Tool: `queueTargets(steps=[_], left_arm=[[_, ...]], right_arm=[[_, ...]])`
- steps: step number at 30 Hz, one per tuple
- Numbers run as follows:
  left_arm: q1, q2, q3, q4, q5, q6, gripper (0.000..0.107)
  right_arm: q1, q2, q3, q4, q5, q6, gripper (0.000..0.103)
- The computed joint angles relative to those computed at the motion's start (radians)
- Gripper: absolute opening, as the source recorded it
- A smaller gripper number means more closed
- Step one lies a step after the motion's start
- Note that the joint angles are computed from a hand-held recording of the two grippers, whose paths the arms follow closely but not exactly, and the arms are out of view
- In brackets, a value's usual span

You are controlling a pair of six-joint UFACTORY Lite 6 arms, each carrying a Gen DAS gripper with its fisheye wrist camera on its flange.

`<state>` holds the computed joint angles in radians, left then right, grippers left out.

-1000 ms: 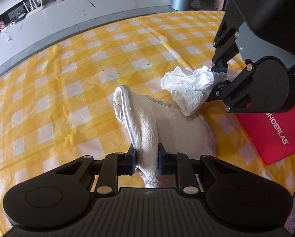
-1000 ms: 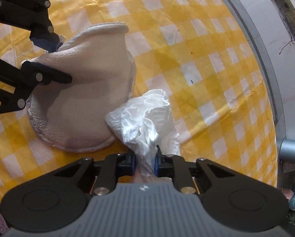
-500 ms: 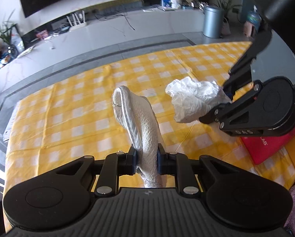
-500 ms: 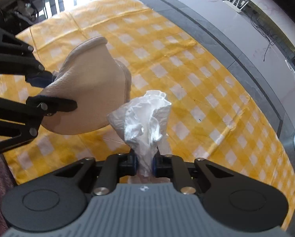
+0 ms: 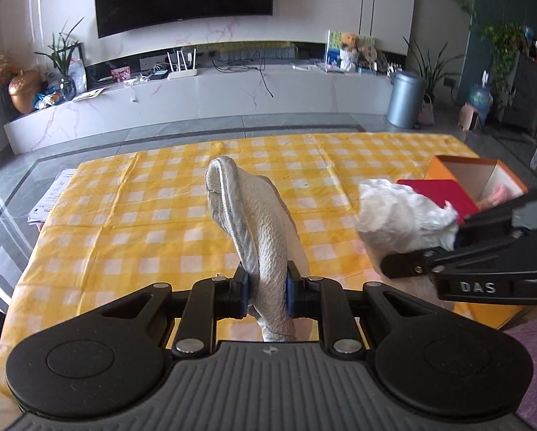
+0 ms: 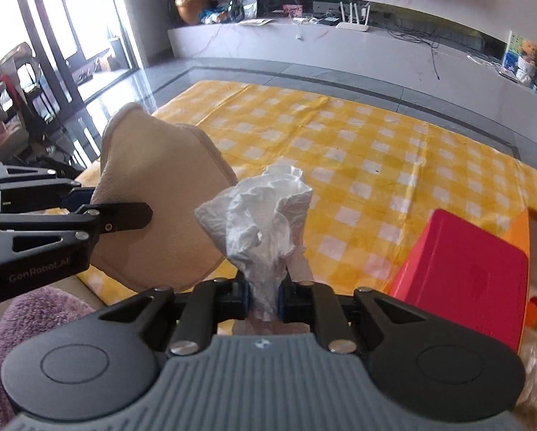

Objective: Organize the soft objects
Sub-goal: 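Lift the mitt and white cloth and carry both over the white box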

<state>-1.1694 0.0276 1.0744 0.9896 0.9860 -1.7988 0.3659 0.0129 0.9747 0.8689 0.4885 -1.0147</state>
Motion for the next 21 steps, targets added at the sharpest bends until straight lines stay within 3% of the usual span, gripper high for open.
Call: queueTargets(steps=[6, 12, 17, 21], left_arm=[[-0.129, 0.049, 0.075, 0.033, 0.092, -0.116, 0.021], [-0.202, 0.157, 0.206, 0.061, 0.125, -0.122, 0.021], [-0.226, 0.251, 0.309, 0.083, 0.098, -0.102, 0.021], [-0.225, 0.309, 0.385, 0.112, 0.055, -0.083, 0.021]], right_arm=[[-0.251, -0.369, -0.317, 0.203, 0.156, -0.168, 0.012], [-0.555, -0.685, -0.510, 0.205, 0.364, -0.207, 0.012], [-0.809, -0.812, -0.564, 0.184, 0.512, -0.282, 0.012], [-1.062, -0.780, -0.539, 0.189, 0.652, -0.412, 0.012]])
